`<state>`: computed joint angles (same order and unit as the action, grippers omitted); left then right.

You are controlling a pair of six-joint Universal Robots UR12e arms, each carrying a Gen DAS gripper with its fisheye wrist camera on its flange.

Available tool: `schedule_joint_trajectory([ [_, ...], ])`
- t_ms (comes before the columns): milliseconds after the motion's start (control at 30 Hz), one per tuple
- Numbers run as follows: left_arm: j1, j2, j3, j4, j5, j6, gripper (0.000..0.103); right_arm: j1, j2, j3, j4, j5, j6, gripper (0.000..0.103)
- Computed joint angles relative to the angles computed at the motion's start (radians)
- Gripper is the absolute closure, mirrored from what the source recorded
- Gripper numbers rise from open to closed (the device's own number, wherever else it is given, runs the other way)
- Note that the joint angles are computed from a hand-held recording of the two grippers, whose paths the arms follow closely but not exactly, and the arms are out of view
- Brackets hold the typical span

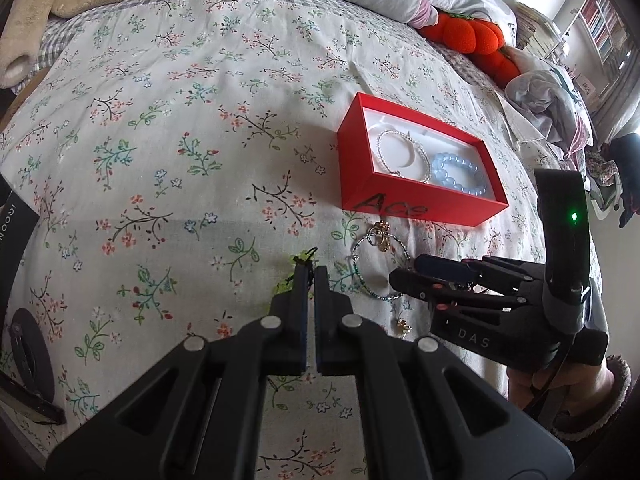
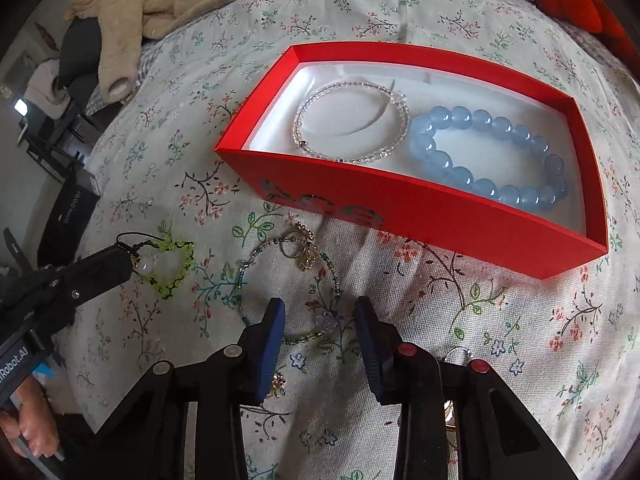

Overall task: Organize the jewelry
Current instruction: 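Grasp the silver chain with the right tool while the left tool holds the green pendant, then lower the green pendant and silver chain into the red box and open both tools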

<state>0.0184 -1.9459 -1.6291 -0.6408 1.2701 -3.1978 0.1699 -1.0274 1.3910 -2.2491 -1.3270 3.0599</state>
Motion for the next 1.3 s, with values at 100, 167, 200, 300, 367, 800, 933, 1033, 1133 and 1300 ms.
schedule_joint_trajectory([
  [100,0.0,-0.003,0.004,-0.011,0.005,-0.008,0.1,0.017,0.0,0.01,-0.025,-0.056,-0.036,0.081],
  [167,0.0,-0.004,0.006,-0.013,0.005,-0.013,0.1,0.026,0.0,0.015,-0.036,-0.085,-0.054,0.09],
  [200,0.0,-0.004,0.006,-0.013,0.006,-0.013,0.1,0.027,0.0,0.014,-0.035,-0.086,-0.059,0.092],
  [300,-0.001,-0.003,0.006,-0.01,0.008,-0.014,0.1,0.025,-0.001,0.012,-0.035,-0.074,-0.067,0.093],
  [367,0.0,-0.002,0.005,-0.004,0.006,-0.021,0.1,0.02,-0.006,0.019,-0.035,-0.056,-0.06,0.093],
  [800,0.018,0.005,-0.002,0.089,-0.083,-0.076,0.1,-0.015,-0.07,0.065,-0.108,0.051,-0.05,0.093],
  [933,0.02,0.002,0.002,0.133,-0.115,-0.111,0.1,-0.027,-0.081,0.066,-0.141,0.081,-0.031,0.093],
  [1033,0.017,-0.003,0.009,0.168,-0.135,-0.126,0.1,-0.034,-0.085,0.063,-0.164,0.099,-0.014,0.093],
  [1133,0.011,-0.012,0.021,0.201,-0.158,-0.14,0.1,-0.041,-0.085,0.053,-0.184,0.115,0.003,0.093],
  [1300,-0.003,-0.038,0.052,0.234,-0.211,-0.166,0.1,-0.055,-0.086,0.044,-0.251,0.13,0.034,0.093],
])
